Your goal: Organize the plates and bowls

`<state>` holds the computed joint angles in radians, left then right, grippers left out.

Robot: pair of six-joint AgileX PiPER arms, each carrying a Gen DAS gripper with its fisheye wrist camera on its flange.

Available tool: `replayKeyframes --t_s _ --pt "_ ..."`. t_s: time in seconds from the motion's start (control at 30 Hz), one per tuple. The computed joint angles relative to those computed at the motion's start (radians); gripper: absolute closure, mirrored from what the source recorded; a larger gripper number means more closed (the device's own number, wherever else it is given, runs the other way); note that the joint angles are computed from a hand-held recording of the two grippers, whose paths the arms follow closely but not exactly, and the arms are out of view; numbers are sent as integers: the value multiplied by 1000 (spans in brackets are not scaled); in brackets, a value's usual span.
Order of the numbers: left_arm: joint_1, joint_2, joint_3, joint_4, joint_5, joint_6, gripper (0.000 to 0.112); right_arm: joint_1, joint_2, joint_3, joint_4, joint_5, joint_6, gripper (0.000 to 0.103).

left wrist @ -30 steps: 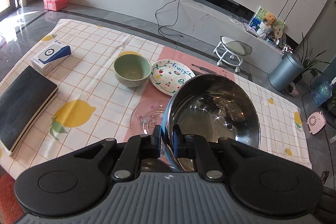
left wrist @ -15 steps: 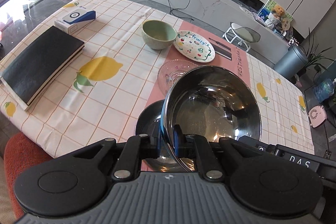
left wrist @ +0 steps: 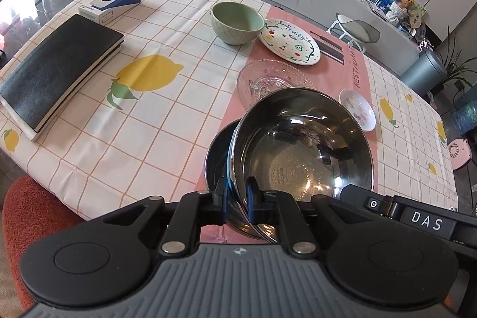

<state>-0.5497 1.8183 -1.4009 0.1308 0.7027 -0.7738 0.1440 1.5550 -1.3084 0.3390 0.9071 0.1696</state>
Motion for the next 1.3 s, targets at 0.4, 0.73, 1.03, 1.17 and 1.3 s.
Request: replayKeyframes --t_s 0.4,0.73,1.03,1.17,1.3 --pt "8 30 -35 -13 45 33 97 17 54 -36 -20 16 5 95" --pt "19 45 -46 -17 55 52 93 28 123 -86 -27 48 10 95" --pt "37 11 -22 3 14 49 85 16 127 -90 -7 54 0 88" --pt "55 11 -20 10 -7 47 85 7 115 -84 -4 40 -1 76" --pt "64 16 -15 6 -38 66 85 -1 108 -84 -3 30 -3 80"
